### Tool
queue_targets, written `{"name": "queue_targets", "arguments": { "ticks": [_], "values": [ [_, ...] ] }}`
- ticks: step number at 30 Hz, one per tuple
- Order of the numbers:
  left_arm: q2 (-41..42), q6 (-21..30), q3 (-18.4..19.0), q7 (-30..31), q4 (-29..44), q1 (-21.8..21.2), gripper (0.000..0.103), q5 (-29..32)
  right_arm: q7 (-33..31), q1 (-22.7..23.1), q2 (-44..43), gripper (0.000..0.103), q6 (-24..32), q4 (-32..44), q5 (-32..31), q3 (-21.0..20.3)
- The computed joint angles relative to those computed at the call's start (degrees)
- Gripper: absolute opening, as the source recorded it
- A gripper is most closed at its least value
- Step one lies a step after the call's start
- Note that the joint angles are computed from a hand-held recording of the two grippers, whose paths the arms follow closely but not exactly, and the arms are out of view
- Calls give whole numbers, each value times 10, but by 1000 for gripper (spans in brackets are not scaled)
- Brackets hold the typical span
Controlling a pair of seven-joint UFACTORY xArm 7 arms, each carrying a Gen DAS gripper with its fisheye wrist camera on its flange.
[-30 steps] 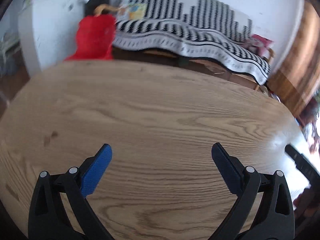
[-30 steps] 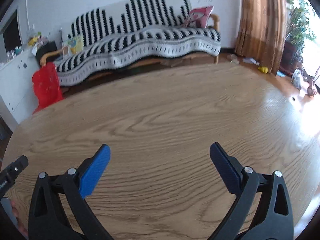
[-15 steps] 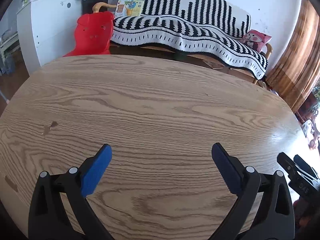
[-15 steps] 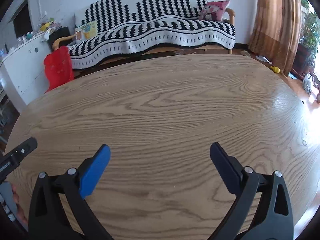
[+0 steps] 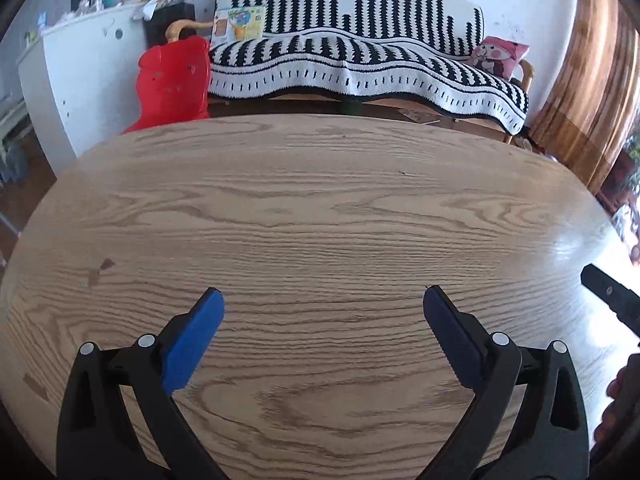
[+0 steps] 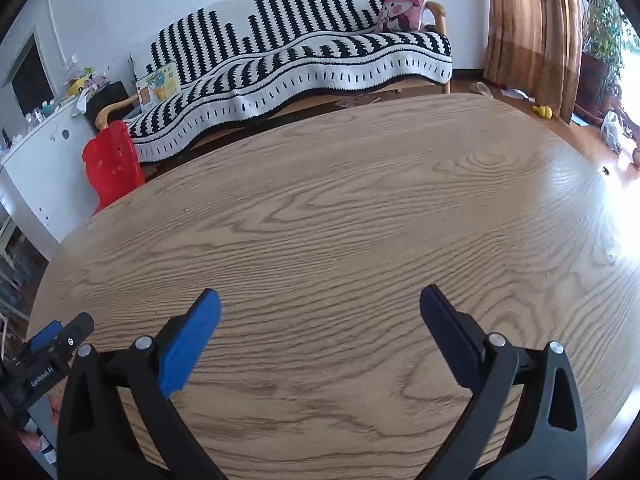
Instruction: Collect trash
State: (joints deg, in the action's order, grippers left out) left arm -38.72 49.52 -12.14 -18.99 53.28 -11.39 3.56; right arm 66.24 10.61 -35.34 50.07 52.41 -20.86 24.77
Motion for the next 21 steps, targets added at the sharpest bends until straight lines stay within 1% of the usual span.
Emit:
{"name": "queue_targets", "arguments": {
  "ticks": [5,10,15,21],
  "values": [
    [-1,2,-7,2,3,3,97,12,-4,2,7,96,3,8,-4,3],
    [-5,-2,-25,-1,2,18,97,49,-12,6,12,96,0,9,-3,-3],
    [-7,6,-42,-5,7,25,97,79,-14,7,12,96,-1,9,-2,-4],
    [-1,12,-36,5,11,15,97,76,-15,9,14,96,-4,9,2,-6]
  ]
}}
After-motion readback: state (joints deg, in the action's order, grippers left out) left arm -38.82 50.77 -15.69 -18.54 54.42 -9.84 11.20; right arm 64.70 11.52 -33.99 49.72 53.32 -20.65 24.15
